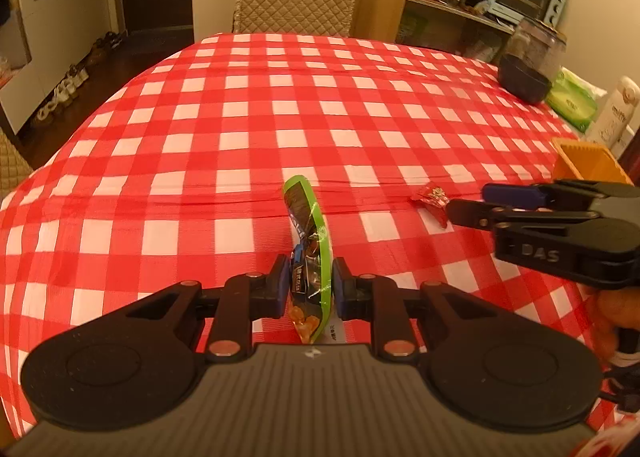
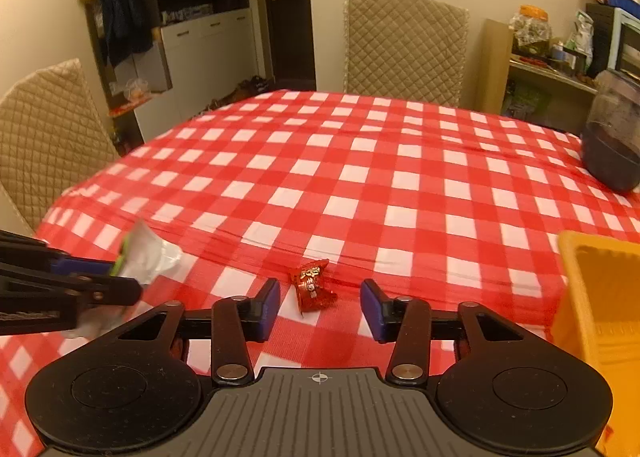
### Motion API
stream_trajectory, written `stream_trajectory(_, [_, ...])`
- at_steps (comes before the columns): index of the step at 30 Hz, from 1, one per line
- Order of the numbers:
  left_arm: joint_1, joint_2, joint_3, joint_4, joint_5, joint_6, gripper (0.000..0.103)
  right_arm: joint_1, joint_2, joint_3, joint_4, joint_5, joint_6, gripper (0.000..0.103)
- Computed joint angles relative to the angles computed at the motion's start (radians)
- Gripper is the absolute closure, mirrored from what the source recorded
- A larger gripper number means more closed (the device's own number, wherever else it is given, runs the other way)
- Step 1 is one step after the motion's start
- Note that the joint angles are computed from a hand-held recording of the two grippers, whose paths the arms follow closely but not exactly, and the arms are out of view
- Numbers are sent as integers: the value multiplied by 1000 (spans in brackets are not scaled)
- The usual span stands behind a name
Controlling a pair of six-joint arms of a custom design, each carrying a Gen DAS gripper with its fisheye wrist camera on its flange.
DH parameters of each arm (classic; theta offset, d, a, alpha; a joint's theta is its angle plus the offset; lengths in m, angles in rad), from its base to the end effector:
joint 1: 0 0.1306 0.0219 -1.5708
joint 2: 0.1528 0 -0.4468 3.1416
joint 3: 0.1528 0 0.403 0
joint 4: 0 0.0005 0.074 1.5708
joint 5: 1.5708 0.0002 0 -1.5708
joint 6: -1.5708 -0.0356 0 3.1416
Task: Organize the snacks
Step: 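Grasp the white-green snack with the left gripper while the right grasps the red candy, then carry the white-green snack and red candy over the orange tray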
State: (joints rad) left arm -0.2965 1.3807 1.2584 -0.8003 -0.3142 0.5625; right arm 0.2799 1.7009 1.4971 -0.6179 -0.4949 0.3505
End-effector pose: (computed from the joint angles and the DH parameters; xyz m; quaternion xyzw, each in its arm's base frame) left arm 0.4527 -0.1273 0.4418 -0.1735 0.9214 0.0039 0.3477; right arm 0.5845 0.1851 0.4008 -0.3649 0.8301 0.2153 0.3625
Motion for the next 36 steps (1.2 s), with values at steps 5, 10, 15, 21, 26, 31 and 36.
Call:
stream_trajectory(5, [10,-11,-7,8,3,3,83,25,33,7,23,28,32,68])
stream_trajectory(10, [-3,-1,2,11,-4,-22,83,43,45,-1,42,50,43,79])
stream_trajectory(15, [-13,3,8,20,0,-32,83,38,26,-15,46,53,40,84])
stream_trajectory(21, [-30,-4,9,26,7,-32,83,9,-22,-33,25,47,3,84])
stream_trajectory(26, [-70,-8,25,18,-5,-33,83,-29,-90,-64,-10,49,-48,84])
stream_trajectory(31, [-145,-25,35,-4,-38,34,83,-86,-164,-101,-58,55,-85,84])
stream_trajectory(36, [-237,-28,59,-45,-78,118,83,-150,-235,-132,-118,56,-94,84])
